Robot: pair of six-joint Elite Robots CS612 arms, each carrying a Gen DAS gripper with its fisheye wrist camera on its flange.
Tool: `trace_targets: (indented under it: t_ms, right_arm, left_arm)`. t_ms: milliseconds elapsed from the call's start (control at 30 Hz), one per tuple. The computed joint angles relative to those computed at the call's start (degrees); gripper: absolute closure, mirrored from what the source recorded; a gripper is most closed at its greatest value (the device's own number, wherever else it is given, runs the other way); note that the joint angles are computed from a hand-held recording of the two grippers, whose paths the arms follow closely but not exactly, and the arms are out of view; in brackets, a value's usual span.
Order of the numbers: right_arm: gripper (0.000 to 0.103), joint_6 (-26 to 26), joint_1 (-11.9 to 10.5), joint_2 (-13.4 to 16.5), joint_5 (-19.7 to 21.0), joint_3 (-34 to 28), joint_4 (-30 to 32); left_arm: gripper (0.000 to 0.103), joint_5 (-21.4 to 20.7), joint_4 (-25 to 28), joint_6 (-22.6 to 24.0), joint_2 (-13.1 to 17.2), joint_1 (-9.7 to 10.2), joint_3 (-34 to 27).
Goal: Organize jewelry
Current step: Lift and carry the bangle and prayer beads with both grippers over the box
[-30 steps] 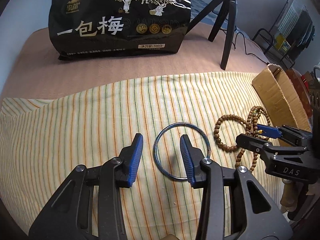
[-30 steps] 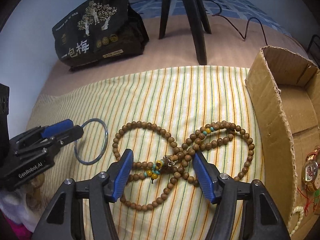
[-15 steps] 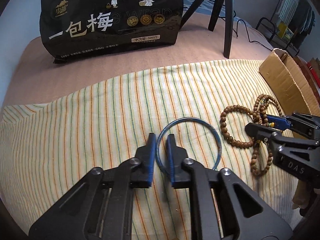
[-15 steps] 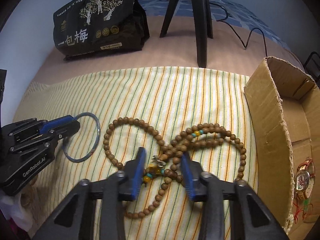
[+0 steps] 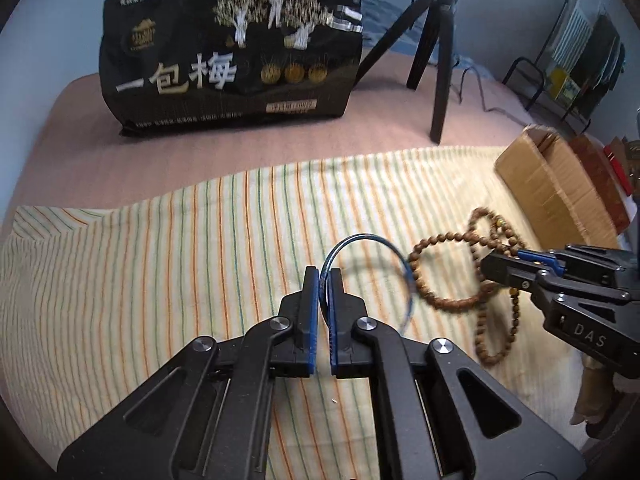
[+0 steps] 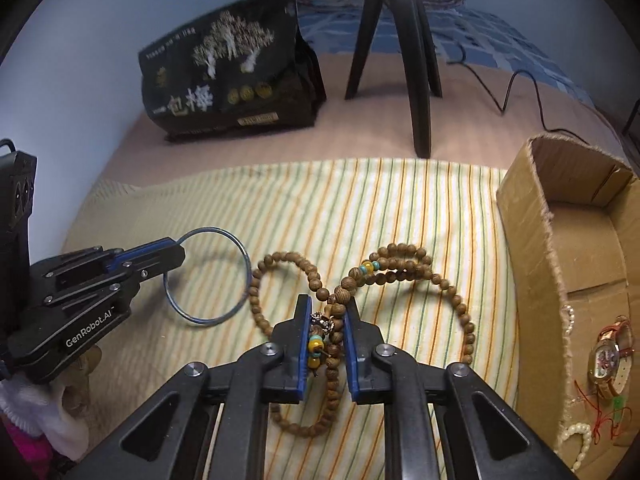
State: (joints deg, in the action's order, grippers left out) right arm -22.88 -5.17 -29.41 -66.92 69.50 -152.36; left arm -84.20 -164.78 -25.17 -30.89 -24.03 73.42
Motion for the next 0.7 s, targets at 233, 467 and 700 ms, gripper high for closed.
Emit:
trace_targets:
  t_ms: [233, 467, 700]
  right_arm:
    - [0.09, 0.27, -0.73, -1.61, 2.39, 1.92, -2.47]
    - [0.09, 0.19, -1.91, -4.4, 6.81, 5.4, -6.45]
    - [0.09, 1.25, -3.22, -7.01, 11.69, 8.69, -10.98]
  left_arm:
    - [0.102, -0.23, -3.8, 1.29, -2.13, -0.58, 2.6]
    - [0.102, -0.65, -9.26, 1.52, -4.84, -0.88, 5.55]
    - [0.102, -1.02, -15.58, 0.57, -7.81, -0.74, 8.98]
